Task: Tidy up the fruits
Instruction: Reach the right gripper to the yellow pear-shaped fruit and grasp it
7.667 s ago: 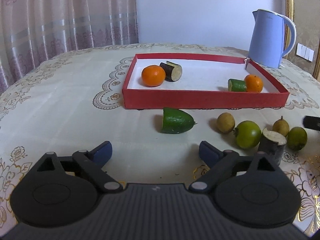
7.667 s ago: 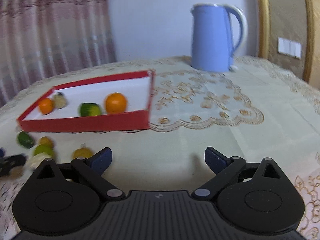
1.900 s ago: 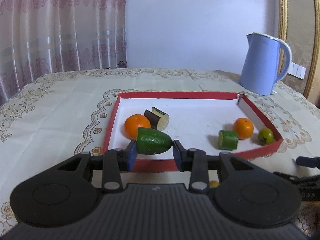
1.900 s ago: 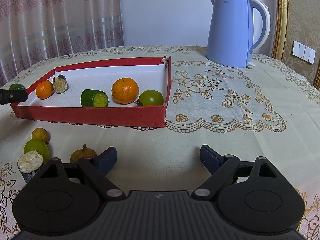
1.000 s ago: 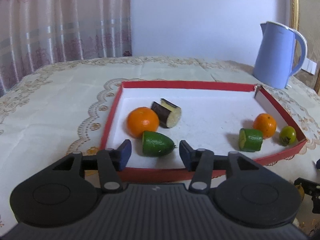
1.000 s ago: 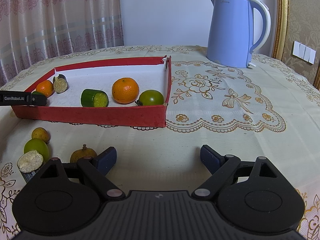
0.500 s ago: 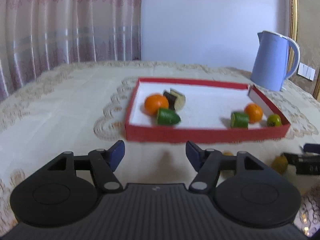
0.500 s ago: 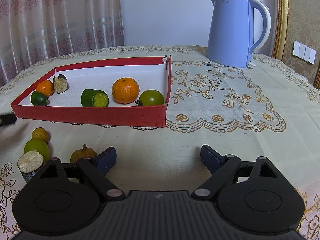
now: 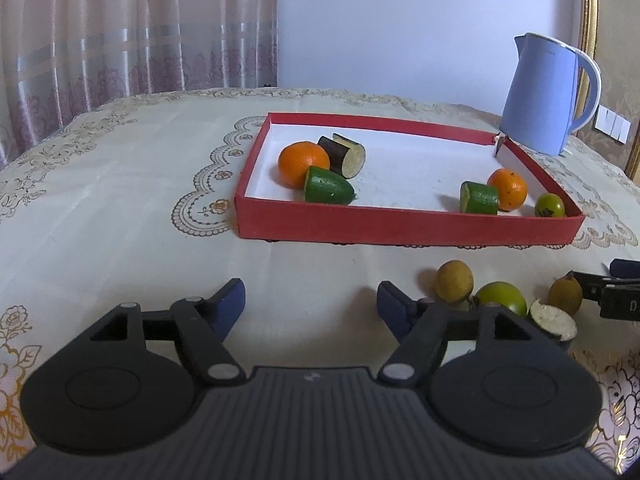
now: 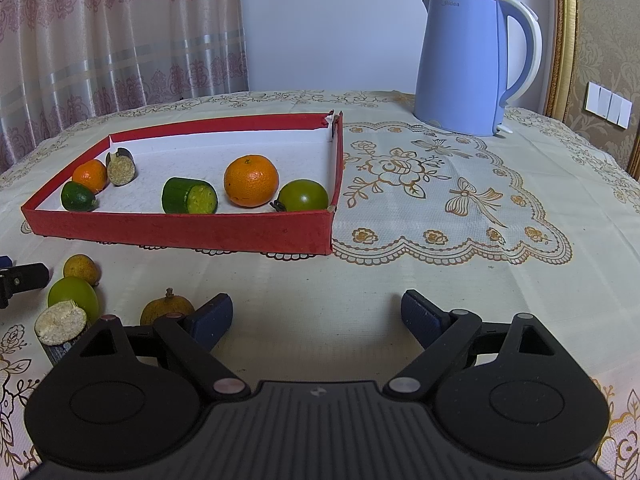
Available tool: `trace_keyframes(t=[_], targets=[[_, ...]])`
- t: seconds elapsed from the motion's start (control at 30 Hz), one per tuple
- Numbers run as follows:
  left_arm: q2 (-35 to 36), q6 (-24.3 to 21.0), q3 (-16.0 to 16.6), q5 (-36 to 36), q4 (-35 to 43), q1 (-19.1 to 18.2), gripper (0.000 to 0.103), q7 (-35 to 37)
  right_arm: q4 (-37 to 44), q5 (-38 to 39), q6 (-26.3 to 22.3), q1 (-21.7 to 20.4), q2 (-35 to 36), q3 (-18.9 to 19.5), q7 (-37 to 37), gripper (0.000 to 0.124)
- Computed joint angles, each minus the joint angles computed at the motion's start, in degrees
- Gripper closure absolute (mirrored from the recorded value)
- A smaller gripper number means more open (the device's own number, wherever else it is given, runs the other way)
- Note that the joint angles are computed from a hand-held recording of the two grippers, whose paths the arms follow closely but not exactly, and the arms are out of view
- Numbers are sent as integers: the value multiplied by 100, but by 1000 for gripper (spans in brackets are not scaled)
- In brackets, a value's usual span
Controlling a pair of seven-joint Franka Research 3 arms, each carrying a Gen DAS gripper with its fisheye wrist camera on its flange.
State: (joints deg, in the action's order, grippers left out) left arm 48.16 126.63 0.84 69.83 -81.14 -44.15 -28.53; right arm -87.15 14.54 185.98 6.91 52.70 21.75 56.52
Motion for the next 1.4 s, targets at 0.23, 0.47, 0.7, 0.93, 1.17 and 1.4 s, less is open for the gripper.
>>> trace_keyframes(t=[0.23,0.47,0.7,0.93,1.17,1.4], targets=[[84,-54,-15,-128,148,9,28,253,-24,148,106,333,-69,-408,251,25],[85,22,7,-157,147,11,23,325,-629,-224,381,-766,-128,751,259,25],[125,-13,7,-326,213,25,6,406,-1341,-1186,935,-1728,-144,1710,409,25],[130,-56,-4,-418,228,27,0,491,-1420,-1730,1019,-1483,-290,1406,715,25],[128,-40,10,-447,221,24,0,503,-1413,-2044,986,-1365,-338,1244,971,25],[127,-45,13,-454,217,20,0,511,-1363,-2179,983,-1314,-313,1195,1135,25]])
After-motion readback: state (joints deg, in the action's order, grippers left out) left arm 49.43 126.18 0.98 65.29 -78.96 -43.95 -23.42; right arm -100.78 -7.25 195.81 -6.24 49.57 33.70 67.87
